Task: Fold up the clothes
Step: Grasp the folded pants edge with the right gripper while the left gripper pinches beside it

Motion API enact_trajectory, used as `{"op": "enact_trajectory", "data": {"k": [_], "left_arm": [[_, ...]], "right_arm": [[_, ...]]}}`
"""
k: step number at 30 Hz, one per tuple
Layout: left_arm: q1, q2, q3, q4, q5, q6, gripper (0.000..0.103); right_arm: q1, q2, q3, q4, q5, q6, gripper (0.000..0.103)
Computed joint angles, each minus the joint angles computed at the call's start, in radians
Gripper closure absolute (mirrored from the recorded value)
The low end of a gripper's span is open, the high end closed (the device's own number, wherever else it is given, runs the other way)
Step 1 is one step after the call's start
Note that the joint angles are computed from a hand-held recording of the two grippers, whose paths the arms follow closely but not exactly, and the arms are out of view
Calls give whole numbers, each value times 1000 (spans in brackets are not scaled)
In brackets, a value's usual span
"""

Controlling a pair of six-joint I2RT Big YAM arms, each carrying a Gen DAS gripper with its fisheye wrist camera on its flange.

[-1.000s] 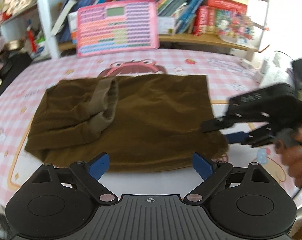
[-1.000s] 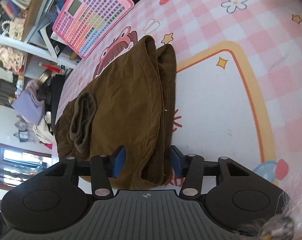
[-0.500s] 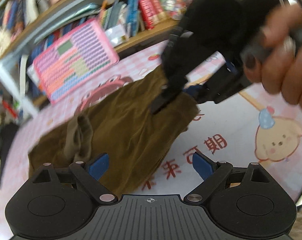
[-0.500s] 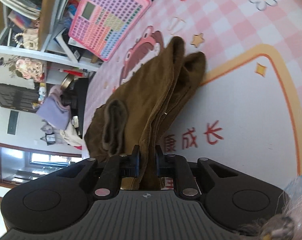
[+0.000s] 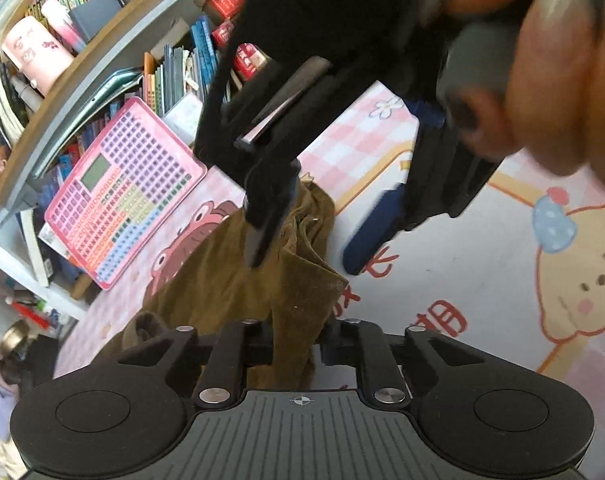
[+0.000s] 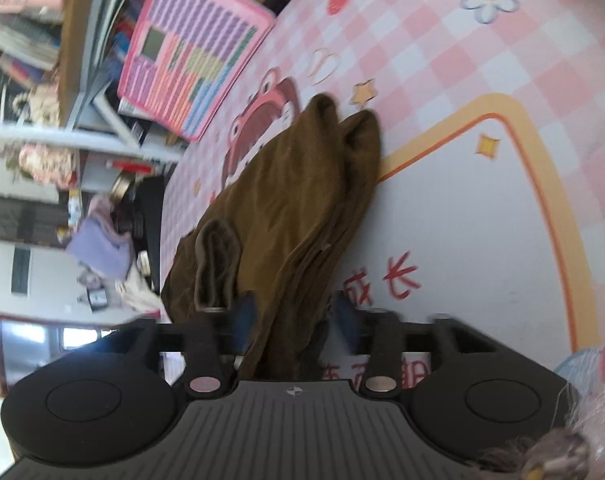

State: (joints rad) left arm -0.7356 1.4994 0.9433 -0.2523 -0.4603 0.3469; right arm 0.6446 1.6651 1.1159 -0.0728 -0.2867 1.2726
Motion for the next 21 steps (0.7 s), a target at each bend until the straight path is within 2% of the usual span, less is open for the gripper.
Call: {"op": "enact_trajectory", "data": {"k": [4,8,11,14,17,21], "left_arm": [[13,-70,-19,-26,62,-49,88],[18,-128,-39,-80,104,-91,88],[19,-158,-51,-120,126,-118,88],[22,-179,-61,-145,148,-141,88],[35,-183,-57,-150,181,-142,88],[39,-186,-50,-135,252,-177,88]], "right_arm": [[-21,27,-10,43,-20,80,45],[-36,54,-7,81,-8,152,47],[-44,53,-9,72,27,170,60],[-51,44,-22,68,34,178,68],[-56,33,-34,61,43,170,90],[-58,-7,-46,39,86,102,92]]}}
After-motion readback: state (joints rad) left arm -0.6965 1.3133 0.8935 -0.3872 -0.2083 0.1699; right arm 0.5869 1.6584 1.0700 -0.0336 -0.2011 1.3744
